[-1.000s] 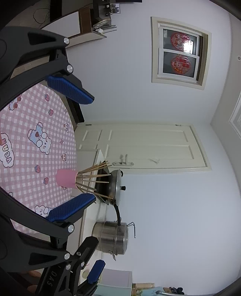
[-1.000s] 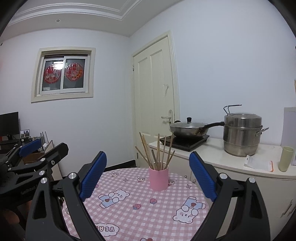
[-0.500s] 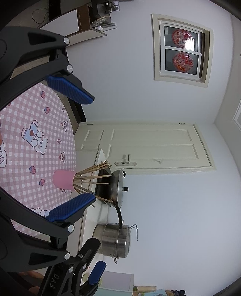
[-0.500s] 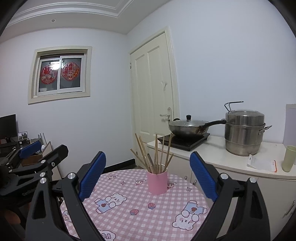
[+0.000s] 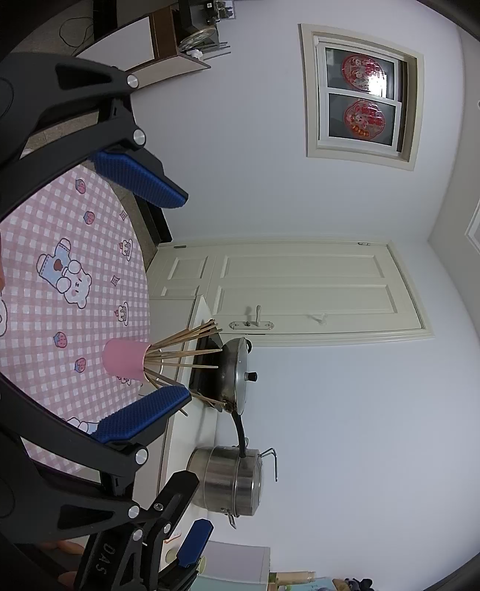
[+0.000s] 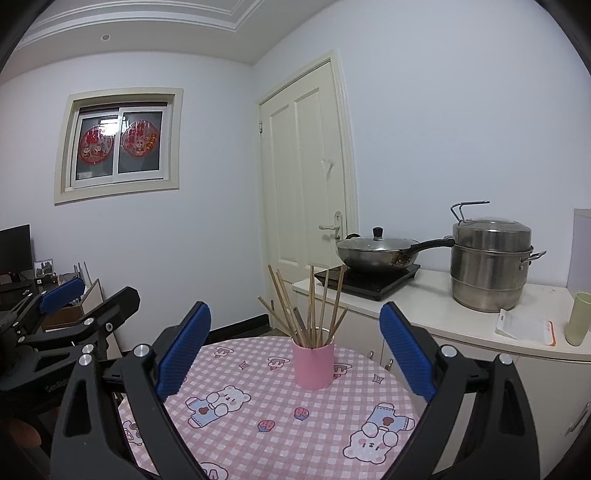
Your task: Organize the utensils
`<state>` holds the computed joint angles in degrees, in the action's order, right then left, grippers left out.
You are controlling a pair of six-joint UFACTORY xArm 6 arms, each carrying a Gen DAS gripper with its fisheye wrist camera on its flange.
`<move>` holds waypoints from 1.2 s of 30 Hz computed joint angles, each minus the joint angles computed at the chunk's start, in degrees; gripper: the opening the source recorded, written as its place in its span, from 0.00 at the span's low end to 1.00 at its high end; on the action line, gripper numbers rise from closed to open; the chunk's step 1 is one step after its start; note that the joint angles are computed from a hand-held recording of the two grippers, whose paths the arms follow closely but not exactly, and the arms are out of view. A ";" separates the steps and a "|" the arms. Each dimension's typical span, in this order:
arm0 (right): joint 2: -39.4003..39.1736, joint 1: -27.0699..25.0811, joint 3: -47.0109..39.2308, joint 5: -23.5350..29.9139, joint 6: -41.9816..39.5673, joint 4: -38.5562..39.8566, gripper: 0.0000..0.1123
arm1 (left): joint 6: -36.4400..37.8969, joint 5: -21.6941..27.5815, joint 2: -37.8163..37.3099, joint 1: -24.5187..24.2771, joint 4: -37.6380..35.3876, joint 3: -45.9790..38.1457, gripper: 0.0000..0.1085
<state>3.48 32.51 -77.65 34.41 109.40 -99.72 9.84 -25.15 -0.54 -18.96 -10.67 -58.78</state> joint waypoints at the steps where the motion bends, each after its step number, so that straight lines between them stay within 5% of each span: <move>1: 0.07 -0.04 -0.09 -0.07 -0.06 0.03 0.80 | 0.24 -0.01 0.11 -0.06 -0.21 -0.13 0.88; 20: 0.71 -0.60 -0.77 -0.84 0.02 -0.05 0.80 | -1.38 -0.07 0.91 0.48 1.76 -0.64 0.88; 36: 0.16 -1.32 0.08 -1.79 1.69 -1.22 0.81 | 5.32 -0.28 1.77 -1.67 -4.48 -1.75 0.88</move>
<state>3.63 31.20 -77.57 32.61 111.09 -100.94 15.17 -25.42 1.23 -20.62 -15.15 -60.53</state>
